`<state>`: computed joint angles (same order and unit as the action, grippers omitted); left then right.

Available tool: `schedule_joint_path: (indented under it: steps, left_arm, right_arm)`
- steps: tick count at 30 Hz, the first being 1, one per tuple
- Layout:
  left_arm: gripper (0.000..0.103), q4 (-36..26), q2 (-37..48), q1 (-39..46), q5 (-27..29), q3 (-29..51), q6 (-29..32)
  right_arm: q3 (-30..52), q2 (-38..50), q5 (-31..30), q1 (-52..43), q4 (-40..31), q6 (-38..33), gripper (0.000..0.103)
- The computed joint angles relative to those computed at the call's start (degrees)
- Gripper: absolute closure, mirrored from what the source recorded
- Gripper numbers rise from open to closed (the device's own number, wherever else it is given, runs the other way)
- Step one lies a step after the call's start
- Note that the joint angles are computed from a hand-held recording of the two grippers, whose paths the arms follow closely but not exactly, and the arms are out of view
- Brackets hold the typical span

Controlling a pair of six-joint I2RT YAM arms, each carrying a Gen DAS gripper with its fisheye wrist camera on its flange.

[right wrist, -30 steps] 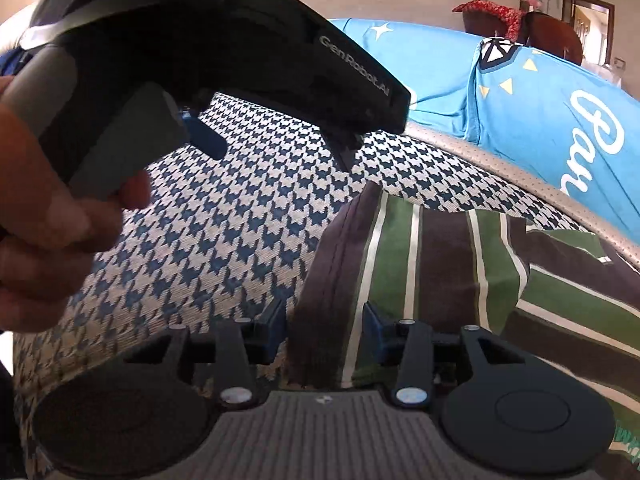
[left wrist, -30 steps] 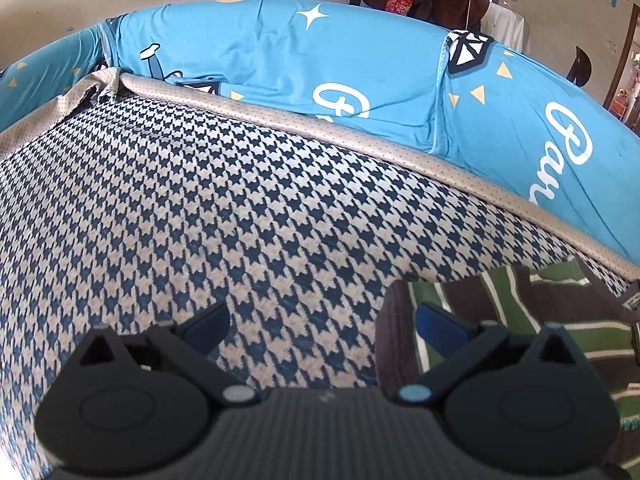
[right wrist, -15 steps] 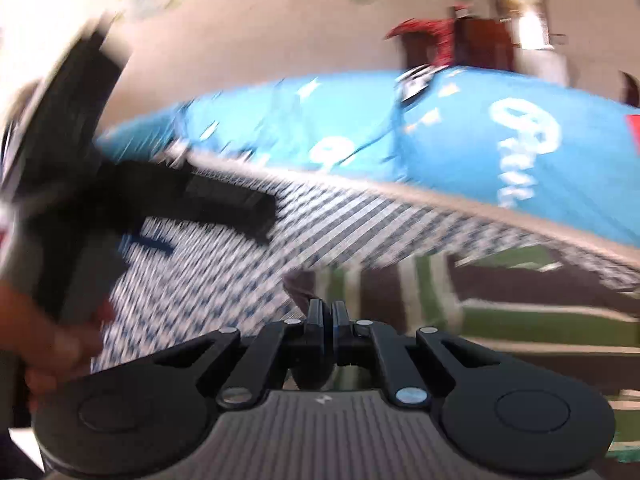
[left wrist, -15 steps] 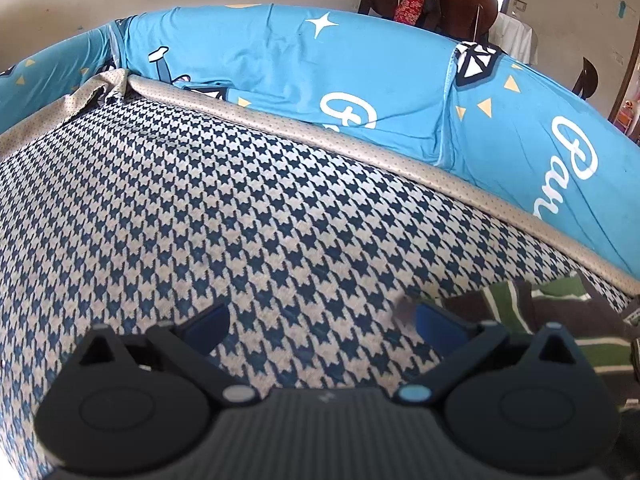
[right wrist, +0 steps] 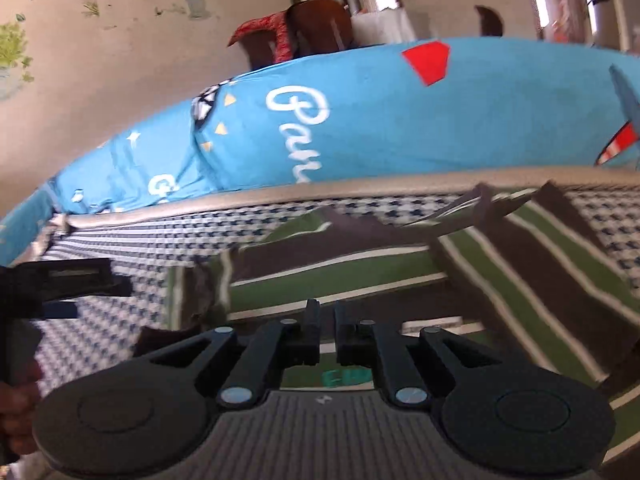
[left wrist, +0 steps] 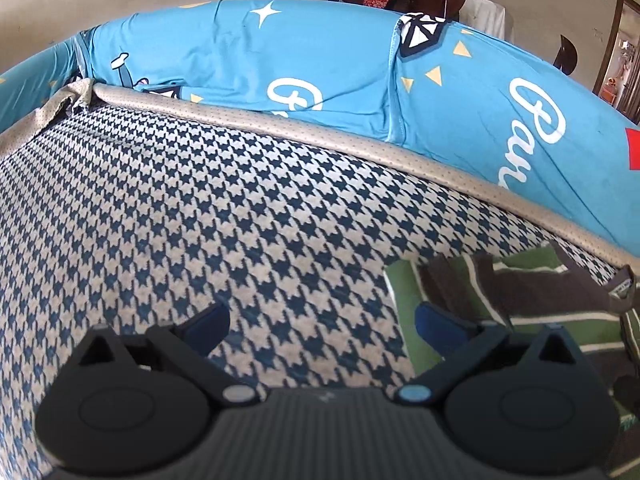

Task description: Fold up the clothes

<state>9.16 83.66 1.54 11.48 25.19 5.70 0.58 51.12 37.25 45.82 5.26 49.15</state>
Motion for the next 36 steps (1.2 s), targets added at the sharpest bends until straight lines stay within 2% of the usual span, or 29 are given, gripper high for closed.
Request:
schedule_joint_path:
  steps: [2, 10, 13, 23, 34, 36]
  left_arm:
    - [0.000, 0.24, 0.15, -0.36, -0.34, -0.16, 0.12]
    - [0.000, 0.74, 0.25, -0.11, -0.63, -0.24, 0.33]
    - [0.000, 1.09, -0.09, 0.28, -0.71, -0.36, 0.34]
    - [0.000, 0.38, 0.32, 1.23, -0.28, 0.25, 0.72]
    - [0.000, -0.10, 0.40, 1.46, -0.19, 0.34, 0.86]
    - [0.000, -0.04, 0.52, 1.14, -0.33, 0.29, 0.86]
  right_arm:
    - [0.01, 0.04, -2.43, 0.26, 2.10, -1.38, 0.080]
    - [0.83, 15.32, -12.16, -1.51, 21.65, -3.25, 0.072]
    - [1.10, 21.02, -16.21, -3.65, 28.20, -2.62, 0.063]
    - [4.10, 37.95, -21.11, -7.43, 43.41, -1.50, 0.062]
    - [8.01, 44.54, -22.25, -8.10, 45.37, -0.34, 0.062]
    - [8.69, 45.45, -22.04, -8.08, 45.36, -0.80, 0.065]
